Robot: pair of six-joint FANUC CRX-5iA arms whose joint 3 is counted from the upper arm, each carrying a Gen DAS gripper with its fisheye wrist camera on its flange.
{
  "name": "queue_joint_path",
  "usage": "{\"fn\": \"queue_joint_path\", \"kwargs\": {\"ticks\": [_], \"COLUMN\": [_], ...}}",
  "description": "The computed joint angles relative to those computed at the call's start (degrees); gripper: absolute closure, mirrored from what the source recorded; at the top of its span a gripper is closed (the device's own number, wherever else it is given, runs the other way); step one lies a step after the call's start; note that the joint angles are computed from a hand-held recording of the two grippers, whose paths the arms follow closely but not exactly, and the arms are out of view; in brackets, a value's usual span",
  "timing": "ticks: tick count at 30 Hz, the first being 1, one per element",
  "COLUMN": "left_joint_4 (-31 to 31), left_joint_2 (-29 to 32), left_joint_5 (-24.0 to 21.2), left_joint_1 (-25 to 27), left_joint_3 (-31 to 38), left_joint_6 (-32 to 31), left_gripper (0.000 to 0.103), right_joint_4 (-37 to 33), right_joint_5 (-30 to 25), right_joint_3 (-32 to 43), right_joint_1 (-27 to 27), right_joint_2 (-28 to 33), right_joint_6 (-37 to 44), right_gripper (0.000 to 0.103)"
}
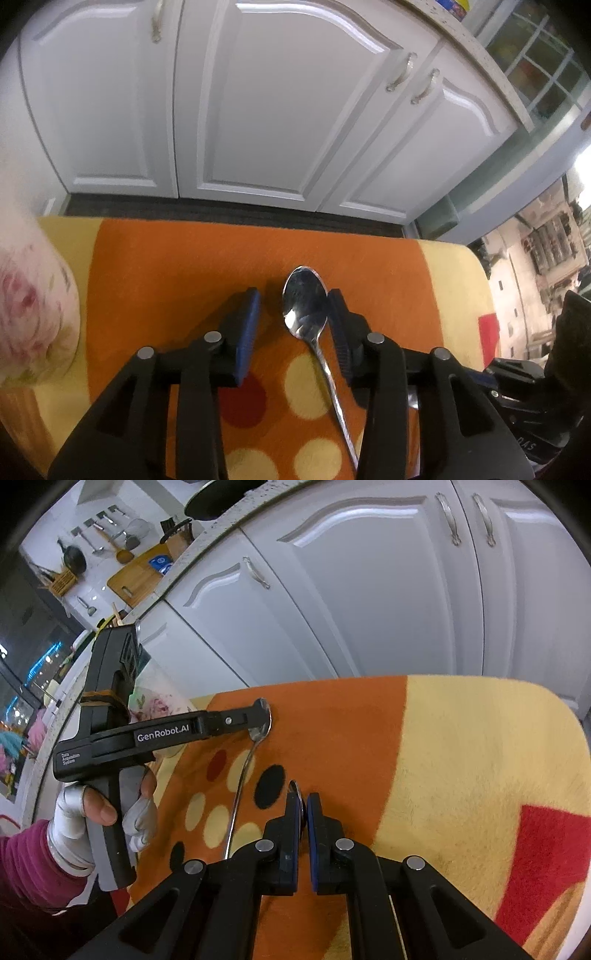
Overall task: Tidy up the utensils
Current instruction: 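Lift the long metal spoon with the left gripper while the right gripper holds the small spoon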
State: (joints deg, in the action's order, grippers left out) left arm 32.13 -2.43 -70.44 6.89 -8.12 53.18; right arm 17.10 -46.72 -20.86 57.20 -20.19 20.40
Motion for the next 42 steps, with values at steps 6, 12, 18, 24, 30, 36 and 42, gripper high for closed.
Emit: {"fn": "queue_joint_path", "kwargs": {"ticks": [6, 12, 18, 24, 30, 36, 42], "left_joint_4": [0.09, 0.23, 0.35, -0.04, -0.3, 0.3, 3.1], "left_joint_2": [0.64, 0.44, 0.45, 0.22, -0.12, -0.47, -1.06], "left_joint_5": [-0.08, -1.04, -0.89, -0.62, -0.2, -0.59, -4.61], "left_joint_1": [-0.44, 0.32, 0.34, 0.05, -0.1, 0.35, 3.19], "left_joint_3": [0.41, 0.14, 0.06, 0.02, -0.25, -0.7, -1.34], "left_joint_6": [-2.2, -2.87, -2.73, -2.19, -2.3, -2.13, -2.15], "left_gripper": [0.077, 0.085, 0.088, 0.089, 0.089, 0.099, 0.101], "right_joint_4": [-4.59, -6.15, -7.42, -10.26, -4.86, 3.17, 8.42], "right_joint_5": [3.2, 3.18, 2.86, 3.29, 1.53, -1.99, -4.36], "right_joint_3": [-0.89, -0.6, 0.55, 2.08, 1.89, 2.23, 2.31], "right_joint_1": [-2.12, -2.1, -2.57, -3.74, -1.45, 1.77, 3.14], "right_joint_2": [-0.74, -0.37, 0.66, 1.91, 2.49, 3.15, 2.43], "right_joint_6": [1.79, 3.16, 5.02, 8.44, 5.77, 1.26, -1.93], "right_gripper": [0.098, 0.095, 0.094, 0.094, 0.096, 0.1, 0.1]}}
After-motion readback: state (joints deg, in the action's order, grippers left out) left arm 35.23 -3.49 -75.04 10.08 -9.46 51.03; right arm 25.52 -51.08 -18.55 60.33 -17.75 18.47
